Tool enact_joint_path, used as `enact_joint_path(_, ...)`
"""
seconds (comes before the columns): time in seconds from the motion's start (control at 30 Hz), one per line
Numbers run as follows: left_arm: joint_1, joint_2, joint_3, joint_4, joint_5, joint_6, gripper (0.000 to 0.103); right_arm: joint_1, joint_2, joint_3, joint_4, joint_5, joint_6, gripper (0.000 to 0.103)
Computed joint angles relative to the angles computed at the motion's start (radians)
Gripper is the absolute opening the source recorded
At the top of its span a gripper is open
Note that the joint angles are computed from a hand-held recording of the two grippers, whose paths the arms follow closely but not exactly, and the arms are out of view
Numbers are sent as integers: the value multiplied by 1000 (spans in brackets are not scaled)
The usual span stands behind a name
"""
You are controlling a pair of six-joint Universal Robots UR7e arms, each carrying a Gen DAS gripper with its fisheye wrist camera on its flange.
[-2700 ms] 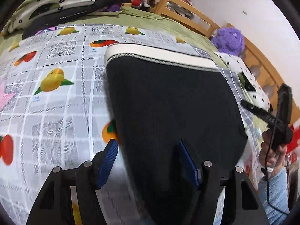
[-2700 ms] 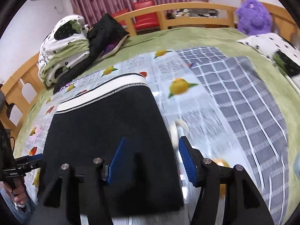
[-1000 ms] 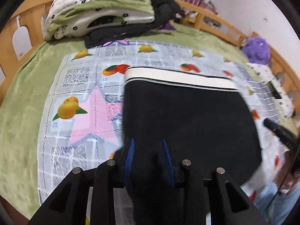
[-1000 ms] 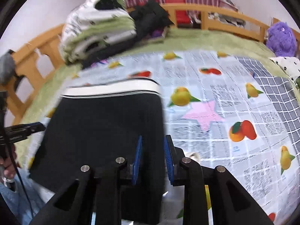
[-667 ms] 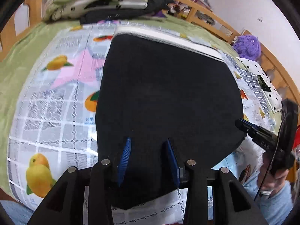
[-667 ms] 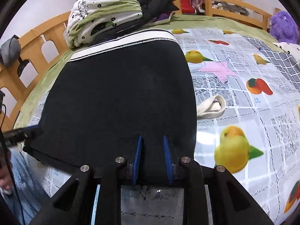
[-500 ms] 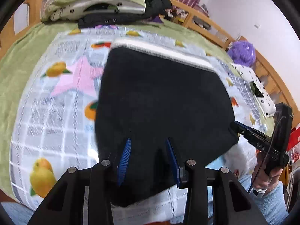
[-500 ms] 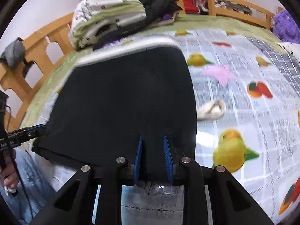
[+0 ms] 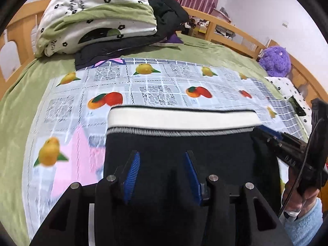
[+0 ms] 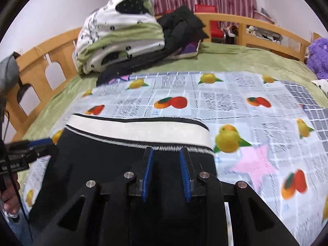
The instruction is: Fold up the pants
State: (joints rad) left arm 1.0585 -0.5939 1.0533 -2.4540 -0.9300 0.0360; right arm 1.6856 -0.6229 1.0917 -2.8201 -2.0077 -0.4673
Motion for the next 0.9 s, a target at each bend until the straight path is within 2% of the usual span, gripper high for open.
enact_joint_path(0.07, 16, 40, -53, 27, 25, 2, 44, -9, 48, -54, 9, -28, -24, 26)
enact_joint_path(0.17, 33, 57, -80, 33, 2, 0, 44, -12, 81, -83, -19, -53, -78, 26)
enact_joint_path(0.27, 32, 55, -76, 29, 3, 6, 44, -9, 94, -110, 2, -72, -74, 26)
enact_joint_path(0.37, 24, 33, -51, 48, 19, -24, 44, -13, 73, -87, 11, -51, -51, 27)
enact_joint_path(0.53, 11, -69, 108, 47, 26, -74, 52, -15, -30, 59, -5, -23, 53, 36)
enact_joint_path(0.67, 0, -139, 238, 34, 60, -104, 52, -15, -109, 209, -51, -33, 65, 36)
enact_joint_path(0.77, -10, -199, 338, 14, 61, -136, 53, -14, -162, 324, -127, -43, 65, 36)
enact_joint_path(0.9, -28, -260, 438, -2, 56, -163, 58, -9, -219, 419, -147, -62, 100, 36)
